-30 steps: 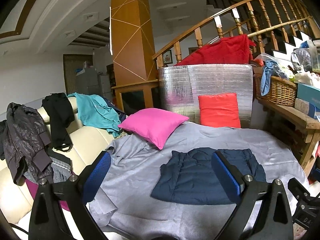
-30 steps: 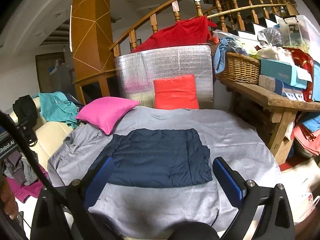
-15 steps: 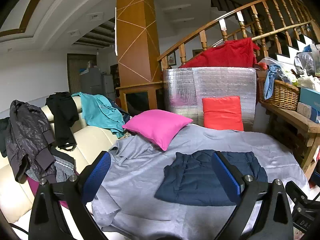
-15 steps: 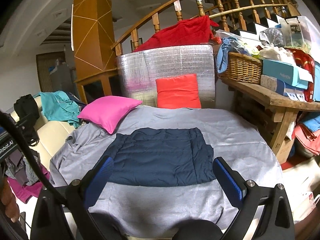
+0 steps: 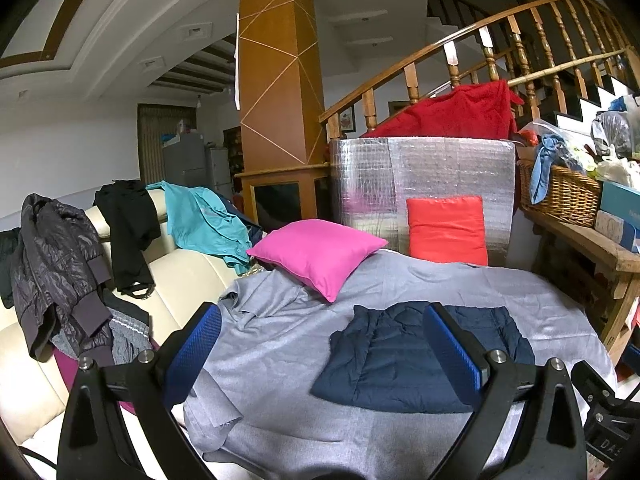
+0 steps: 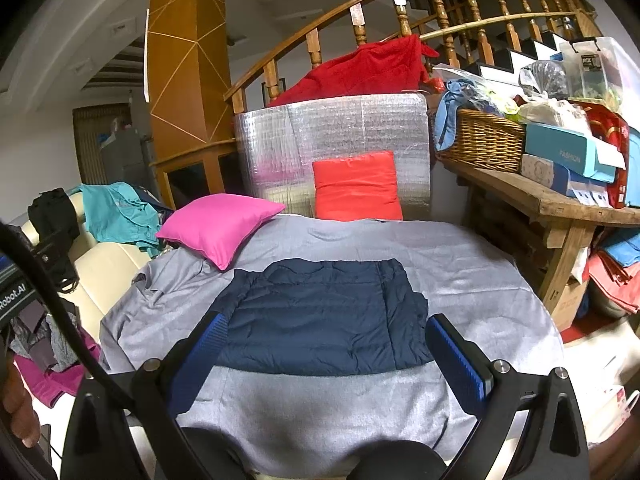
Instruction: Fold large clothes
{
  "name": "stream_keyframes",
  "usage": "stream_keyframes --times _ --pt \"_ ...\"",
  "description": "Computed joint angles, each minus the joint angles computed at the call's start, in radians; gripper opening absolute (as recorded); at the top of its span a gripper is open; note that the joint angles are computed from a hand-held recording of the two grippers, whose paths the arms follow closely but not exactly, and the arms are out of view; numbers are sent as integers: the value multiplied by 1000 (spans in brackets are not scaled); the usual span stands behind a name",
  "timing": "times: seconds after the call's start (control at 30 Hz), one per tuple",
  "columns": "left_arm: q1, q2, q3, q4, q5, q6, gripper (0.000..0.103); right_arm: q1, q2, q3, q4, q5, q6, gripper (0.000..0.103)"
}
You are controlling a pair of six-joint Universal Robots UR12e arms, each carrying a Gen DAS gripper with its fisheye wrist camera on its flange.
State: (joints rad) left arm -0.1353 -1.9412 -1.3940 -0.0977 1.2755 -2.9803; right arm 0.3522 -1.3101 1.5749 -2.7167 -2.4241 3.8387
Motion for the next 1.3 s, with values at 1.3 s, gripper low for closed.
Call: stream_keyframes --times 1.3 --pt "-19 -17 31 -25 14 2 101 -20 14 -24 18 29 -11 101"
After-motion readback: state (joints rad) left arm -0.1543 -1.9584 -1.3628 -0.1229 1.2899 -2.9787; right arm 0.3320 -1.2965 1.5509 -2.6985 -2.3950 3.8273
